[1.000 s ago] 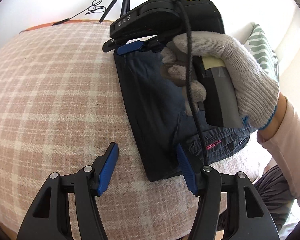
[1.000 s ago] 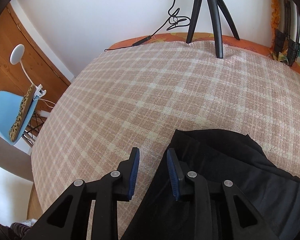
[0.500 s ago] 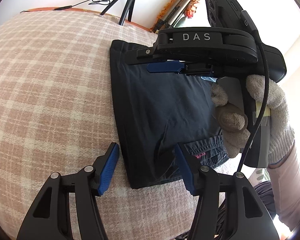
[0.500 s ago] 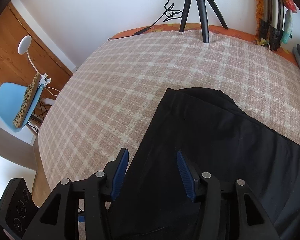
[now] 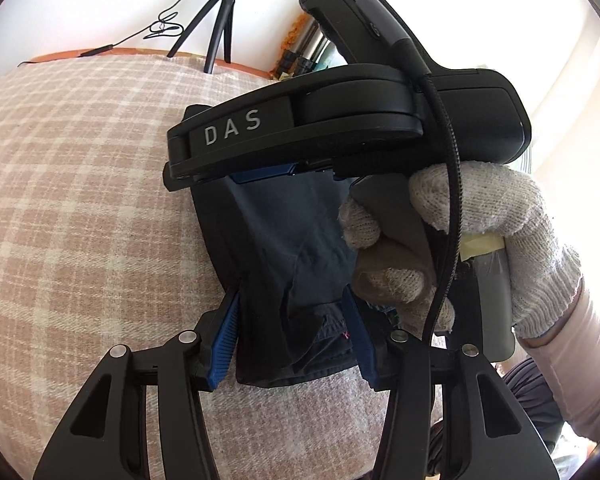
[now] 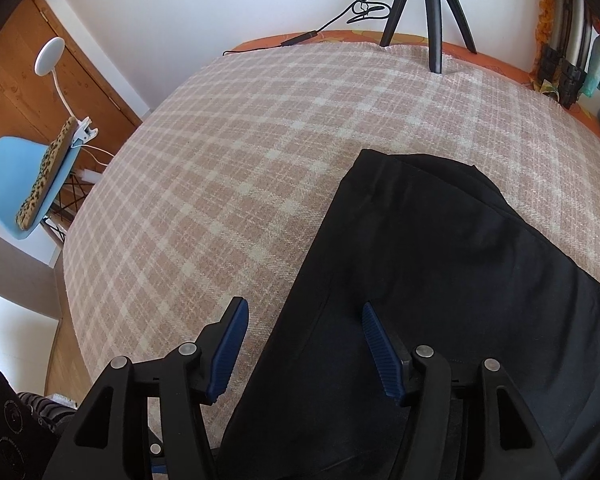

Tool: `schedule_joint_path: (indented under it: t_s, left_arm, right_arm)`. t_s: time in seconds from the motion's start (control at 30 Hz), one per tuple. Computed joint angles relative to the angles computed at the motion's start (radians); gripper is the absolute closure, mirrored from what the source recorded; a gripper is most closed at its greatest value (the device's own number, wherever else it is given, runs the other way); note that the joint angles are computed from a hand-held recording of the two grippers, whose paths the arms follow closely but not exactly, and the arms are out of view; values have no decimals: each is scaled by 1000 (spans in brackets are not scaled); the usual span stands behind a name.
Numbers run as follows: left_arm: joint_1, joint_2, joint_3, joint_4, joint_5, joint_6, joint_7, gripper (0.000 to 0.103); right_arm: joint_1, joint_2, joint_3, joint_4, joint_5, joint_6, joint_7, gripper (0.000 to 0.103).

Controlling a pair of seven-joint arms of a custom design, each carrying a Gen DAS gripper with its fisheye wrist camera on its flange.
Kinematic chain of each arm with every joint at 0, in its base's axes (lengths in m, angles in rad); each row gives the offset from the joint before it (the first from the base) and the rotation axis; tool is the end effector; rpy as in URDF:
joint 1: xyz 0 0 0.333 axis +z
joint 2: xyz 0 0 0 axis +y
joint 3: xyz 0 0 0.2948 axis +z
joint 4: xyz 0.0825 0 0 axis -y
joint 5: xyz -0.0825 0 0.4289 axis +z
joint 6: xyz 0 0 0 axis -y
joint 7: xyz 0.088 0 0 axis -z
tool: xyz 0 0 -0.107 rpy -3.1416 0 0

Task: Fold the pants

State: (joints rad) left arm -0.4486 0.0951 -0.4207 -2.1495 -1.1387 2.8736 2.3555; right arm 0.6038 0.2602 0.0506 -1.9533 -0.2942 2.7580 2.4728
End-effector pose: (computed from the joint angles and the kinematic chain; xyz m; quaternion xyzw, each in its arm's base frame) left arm 0.4345 -0.4316 0.3581 0.4213 -0.8118 0.4002 0.0582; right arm 0.5315 0.4211 0.3586 -0.6754 0.6824 -0.0853 0.2662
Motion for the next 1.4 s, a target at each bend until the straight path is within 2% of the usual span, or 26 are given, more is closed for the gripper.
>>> schedule_joint_path:
  t_s: [0.07, 0.17, 0.23, 0.33, 0.53, 0.57, 0.67, 0.77, 0.87, 0.93, 1.13, 1.2, 1.23, 1.33, 1.4]
  left_arm:
    - [-1, 2, -1, 3, -1, 3, -4, 55]
    - [3, 11, 1, 8, 22, -1, -29, 55]
    - [6, 29, -2, 22, 38, 4, -37, 55]
    - [12, 27, -10, 16, 63, 15, -45, 55]
    - [11, 45, 0, 6, 255, 36, -247, 47]
    - [22, 51, -8, 10, 252, 28, -255, 47]
    - [65, 66, -47, 31, 126, 19, -174, 48]
    - [74, 84, -56, 54, 77, 27, -130, 82]
    - [74, 86, -73, 60, 45, 60, -74, 85]
    - [67, 85, -82, 61, 47, 95, -44, 87]
    - [58, 84, -116, 44, 83, 199, 18, 89]
    - [57, 89, -126, 41, 134, 227, 6, 89]
    - [57, 91, -131, 38, 164, 240, -9, 89]
    - [86, 99, -167, 42, 200, 253, -24, 89]
    - [117, 104, -204, 46, 204, 261, -13, 89]
  right_arm:
    - [9, 16, -6, 22, -18, -26, 6, 42]
    - [29, 25, -30, 34, -79, -44, 51, 58]
    - [18, 18, -27, 20, -79, -22, 56, 70]
    - [5, 7, -23, -3, -72, 9, 53, 80]
    - [-3, -19, -23, -55, -50, 89, 83, 95]
    - [-4, -24, -24, -64, -44, 104, 89, 96]
    - [-6, -40, -24, -85, -31, 140, 96, 97]
    - [-2, -48, -29, -88, -41, 141, 95, 97]
    - [-8, -55, -19, -80, -30, 114, 80, 83]
    - [-17, -56, -7, -70, -10, 96, 61, 62]
    - [-7, -52, -4, -20, -97, -37, 78, 60]
    - [-16, -52, 4, -27, -92, -32, 74, 64]
    - [-18, -55, 4, -35, -96, -26, 77, 73]
    - [-26, -83, 0, -82, -116, 30, 110, 90]
    - [-26, -111, -8, -121, -152, 73, 165, 96]
